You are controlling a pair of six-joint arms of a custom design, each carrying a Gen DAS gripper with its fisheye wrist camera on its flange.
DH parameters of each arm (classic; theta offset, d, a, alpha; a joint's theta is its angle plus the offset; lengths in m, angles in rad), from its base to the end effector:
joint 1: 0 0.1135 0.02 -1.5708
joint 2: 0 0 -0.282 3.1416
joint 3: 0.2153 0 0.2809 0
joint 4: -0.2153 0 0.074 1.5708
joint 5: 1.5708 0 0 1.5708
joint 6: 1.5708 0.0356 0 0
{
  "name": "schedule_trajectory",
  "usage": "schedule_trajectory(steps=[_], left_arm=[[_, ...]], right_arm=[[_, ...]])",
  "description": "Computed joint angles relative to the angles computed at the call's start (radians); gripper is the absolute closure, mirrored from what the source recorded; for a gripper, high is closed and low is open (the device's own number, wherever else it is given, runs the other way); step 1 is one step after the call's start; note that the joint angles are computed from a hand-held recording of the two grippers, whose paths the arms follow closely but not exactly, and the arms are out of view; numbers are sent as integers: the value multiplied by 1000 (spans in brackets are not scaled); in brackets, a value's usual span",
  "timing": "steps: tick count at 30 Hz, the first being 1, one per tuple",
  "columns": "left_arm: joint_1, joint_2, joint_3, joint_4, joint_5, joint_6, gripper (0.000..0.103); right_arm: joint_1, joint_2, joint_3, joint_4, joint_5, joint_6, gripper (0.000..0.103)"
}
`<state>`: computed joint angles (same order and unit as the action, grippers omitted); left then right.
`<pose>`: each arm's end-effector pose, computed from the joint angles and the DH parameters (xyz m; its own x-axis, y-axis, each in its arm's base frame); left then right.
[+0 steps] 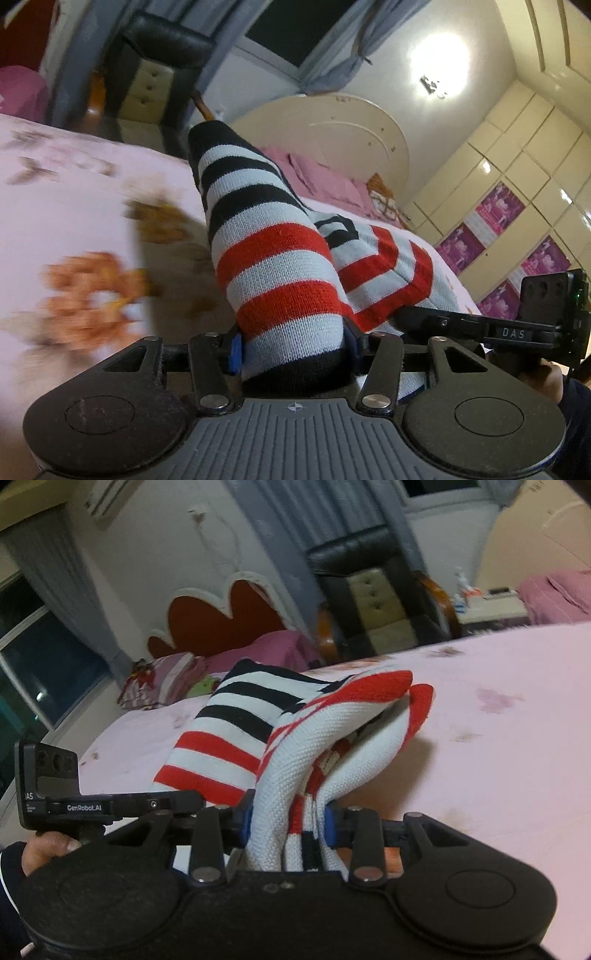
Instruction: Fold small clothes
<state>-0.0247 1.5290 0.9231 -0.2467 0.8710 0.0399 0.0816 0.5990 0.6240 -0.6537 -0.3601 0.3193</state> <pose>0.3310 -0.0354 0.2153 -0.7315 0.0438 -0.6805 0.5488 0.6302 -0.5493 0.1452 0.0245 0.2762 -0.6696 0.2400 -0.7029 -0.1581 0.8786 0.4506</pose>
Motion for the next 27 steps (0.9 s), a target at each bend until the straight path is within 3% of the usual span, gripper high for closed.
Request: schedule_trajectory(steps=[2, 6, 9, 13, 17, 21, 27], left_arm=[[105, -5, 30, -118, 44, 118, 53], [343, 71, 164, -402, 101, 416, 53], [492, 167, 284, -577, 107, 612, 53], [631, 301, 426, -715, 94, 767, 53], [708, 424, 508, -771, 84, 832, 52], [738, 535, 516, -762, 105, 815, 51], [733, 511, 419, -653, 127, 747, 40]], right_arm=[[220, 55, 13, 81, 158, 105, 69], [534, 265, 41, 298, 368, 247, 69], [651, 446, 87, 445, 427, 307, 69], [744, 675, 167, 598, 448, 367, 69], [777, 813, 220, 670, 433, 405, 69], [776, 884, 227, 673, 427, 442, 68], [727, 875, 116, 801, 349, 573, 66]])
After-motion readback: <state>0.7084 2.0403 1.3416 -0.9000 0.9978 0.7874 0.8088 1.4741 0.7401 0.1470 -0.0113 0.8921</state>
